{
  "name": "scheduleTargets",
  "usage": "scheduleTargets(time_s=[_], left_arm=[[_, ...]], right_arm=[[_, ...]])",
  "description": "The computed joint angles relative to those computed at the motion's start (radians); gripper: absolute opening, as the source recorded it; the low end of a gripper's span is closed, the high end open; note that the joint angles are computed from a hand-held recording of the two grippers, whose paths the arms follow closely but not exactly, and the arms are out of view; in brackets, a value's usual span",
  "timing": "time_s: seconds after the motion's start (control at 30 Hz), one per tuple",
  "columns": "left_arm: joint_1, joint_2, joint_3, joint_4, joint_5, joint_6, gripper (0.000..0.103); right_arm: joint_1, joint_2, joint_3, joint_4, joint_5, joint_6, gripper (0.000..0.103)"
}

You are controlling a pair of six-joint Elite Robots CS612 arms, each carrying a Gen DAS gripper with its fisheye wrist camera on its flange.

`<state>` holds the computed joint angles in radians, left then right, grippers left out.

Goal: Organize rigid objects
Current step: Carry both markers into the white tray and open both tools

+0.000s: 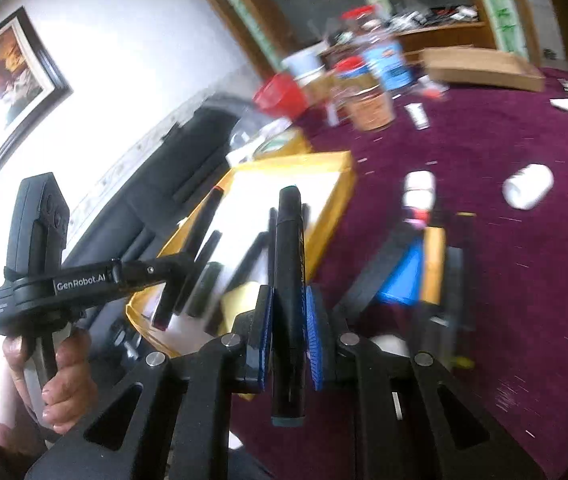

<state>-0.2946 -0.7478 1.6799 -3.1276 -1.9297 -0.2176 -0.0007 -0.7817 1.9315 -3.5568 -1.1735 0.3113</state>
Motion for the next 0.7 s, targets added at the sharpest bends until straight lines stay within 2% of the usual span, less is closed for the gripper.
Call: scheduleTargets(time_s=[0.1, 0.23, 0.33, 0.5, 0.7], left_arm=[[0.022, 0.026, -0.038, 0.018, 0.003, -0.041, 0.012], [0.027, 0.052, -0.073, 0.049, 0.010, -0.056, 0.012], [0.027, 0.064, -0.092, 0.082, 0.007, -0.042, 0.012], [0.020, 0.074, -0.107, 0.114, 0.042, -0.015, 0.012], [0.013, 0.089, -0.137, 0.181, 0.072, 0.013, 0.012]], right_arm=[[0.015, 0.028, -0.071, 0.086, 0.028, -0.009, 0.015], [0.039, 0.059, -0.161, 0.197, -0.003, -0.020, 0.015], [0.047, 0.070, -0.201, 0.257, -0.026, -0.036, 0.015], [0.062, 0.093, -0.268, 0.358, -0.093, -0.046, 0.015], [0.068, 0.116, -0.320, 0.427, -0.100, -0.057, 0.015]])
